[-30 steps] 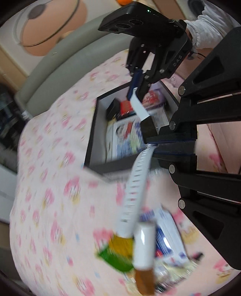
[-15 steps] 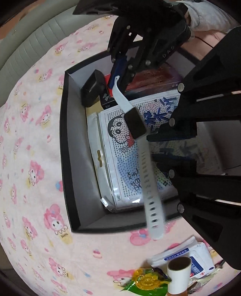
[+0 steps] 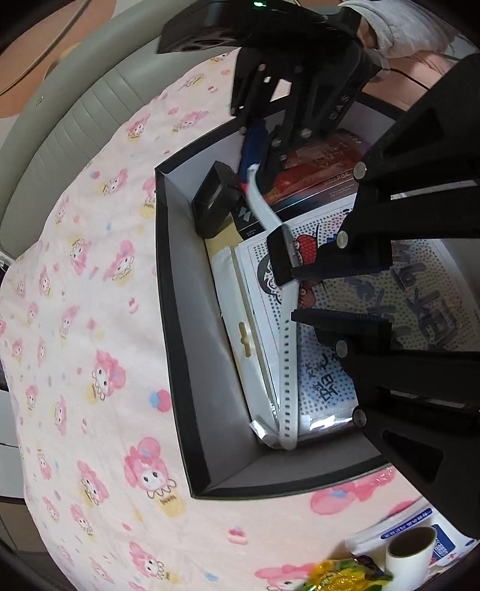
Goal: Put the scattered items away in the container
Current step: 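Carry the watch over the box and lower it onto the bead-art kit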
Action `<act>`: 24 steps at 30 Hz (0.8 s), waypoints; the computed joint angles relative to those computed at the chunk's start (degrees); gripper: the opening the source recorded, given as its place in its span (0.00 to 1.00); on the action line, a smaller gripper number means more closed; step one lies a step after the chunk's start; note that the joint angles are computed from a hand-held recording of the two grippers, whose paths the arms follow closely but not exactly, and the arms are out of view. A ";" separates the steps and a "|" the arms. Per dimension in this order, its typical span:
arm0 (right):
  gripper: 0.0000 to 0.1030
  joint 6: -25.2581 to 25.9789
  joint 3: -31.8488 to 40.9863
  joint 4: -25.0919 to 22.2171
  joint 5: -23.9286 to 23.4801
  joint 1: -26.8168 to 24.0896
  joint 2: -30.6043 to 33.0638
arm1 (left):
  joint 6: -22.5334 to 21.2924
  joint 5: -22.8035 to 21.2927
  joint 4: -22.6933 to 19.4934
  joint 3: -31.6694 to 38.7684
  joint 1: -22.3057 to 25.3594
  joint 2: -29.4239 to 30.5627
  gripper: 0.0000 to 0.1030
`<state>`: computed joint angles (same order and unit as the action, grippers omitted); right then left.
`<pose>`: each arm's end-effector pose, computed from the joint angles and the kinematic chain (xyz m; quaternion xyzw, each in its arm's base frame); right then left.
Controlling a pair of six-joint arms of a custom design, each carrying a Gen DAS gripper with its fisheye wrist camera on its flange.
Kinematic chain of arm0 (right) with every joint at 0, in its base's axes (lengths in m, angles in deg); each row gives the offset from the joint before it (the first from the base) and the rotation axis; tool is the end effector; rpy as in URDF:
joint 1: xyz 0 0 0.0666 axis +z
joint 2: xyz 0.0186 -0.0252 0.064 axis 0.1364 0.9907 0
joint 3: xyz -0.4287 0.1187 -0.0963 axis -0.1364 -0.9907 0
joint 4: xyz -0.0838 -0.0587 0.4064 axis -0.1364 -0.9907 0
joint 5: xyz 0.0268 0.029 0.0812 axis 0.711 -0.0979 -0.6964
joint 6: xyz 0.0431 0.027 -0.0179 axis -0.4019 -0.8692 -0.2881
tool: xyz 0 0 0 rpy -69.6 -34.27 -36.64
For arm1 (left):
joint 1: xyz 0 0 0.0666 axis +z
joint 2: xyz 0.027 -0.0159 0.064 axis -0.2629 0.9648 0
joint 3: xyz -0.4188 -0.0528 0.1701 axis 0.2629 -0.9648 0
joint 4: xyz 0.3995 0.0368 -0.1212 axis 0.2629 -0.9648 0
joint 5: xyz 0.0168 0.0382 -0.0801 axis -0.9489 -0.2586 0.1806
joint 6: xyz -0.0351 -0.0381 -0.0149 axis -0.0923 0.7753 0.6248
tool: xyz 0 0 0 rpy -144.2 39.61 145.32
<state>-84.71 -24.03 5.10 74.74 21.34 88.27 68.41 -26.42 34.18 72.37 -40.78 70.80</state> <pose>0.3602 0.0806 0.3876 -0.0784 0.9633 -0.0370 0.2542 0.4346 -0.2242 0.3746 0.2533 0.9210 -0.2467 0.1635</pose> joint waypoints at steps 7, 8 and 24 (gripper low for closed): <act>0.17 -0.10 -0.27 2.97 -1.86 1.34 -2.42 | 0.03 0.03 0.26 -0.19 0.17 -0.20 0.14; 0.18 -0.03 -0.25 2.67 -1.87 1.36 -2.25 | -0.09 -0.36 0.17 -0.17 0.04 -0.19 0.14; 0.56 -4.35 0.26 0.64 -6.14 -3.08 -2.23 | -0.52 -3.42 -0.56 -0.15 -0.97 -0.28 0.19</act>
<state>-89.06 -23.77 5.73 68.60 18.26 86.04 67.88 -29.84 33.62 72.22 -41.74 70.52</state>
